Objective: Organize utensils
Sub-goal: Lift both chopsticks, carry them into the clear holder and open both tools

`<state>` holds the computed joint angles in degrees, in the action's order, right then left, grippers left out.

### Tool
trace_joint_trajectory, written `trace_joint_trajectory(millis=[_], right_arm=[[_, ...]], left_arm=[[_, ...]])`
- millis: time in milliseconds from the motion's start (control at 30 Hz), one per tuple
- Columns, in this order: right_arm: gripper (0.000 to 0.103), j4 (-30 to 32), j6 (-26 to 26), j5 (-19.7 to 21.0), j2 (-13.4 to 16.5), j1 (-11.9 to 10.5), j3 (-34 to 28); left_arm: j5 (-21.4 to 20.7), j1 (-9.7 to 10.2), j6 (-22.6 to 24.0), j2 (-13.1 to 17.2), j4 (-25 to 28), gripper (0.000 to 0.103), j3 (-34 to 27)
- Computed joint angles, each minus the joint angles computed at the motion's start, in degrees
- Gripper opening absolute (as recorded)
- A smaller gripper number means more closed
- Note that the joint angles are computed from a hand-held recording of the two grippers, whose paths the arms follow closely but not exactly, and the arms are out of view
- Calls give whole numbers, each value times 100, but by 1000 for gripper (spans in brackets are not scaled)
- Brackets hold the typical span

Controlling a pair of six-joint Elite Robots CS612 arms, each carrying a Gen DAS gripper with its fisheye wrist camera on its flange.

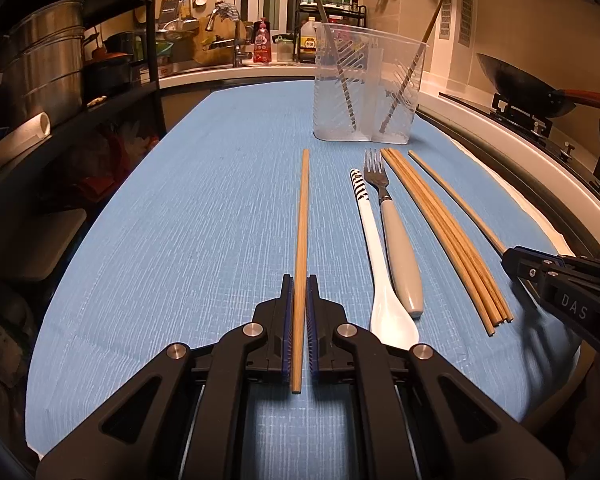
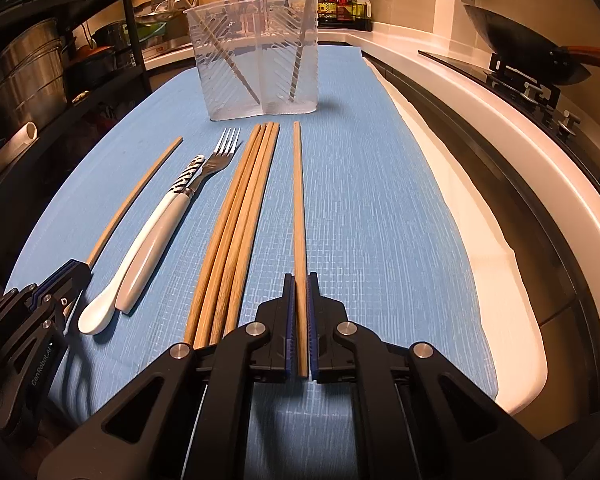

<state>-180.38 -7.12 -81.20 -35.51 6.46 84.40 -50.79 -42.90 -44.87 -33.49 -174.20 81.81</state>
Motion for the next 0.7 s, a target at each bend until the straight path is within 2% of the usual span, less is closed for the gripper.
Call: trace_joint_trajectory(millis=[267, 467, 700], right_arm=[[6, -606, -159, -30, -151, -27, 268], [6, -1072, -296, 17, -358, -66, 518], [6, -1601, -399, 74, -615, -103, 717]], left_arm=[[316, -55, 183, -104, -292, 6, 133], [617, -140, 466, -261, -772, 6, 371], [753, -163, 461, -460, -1090, 6, 540]])
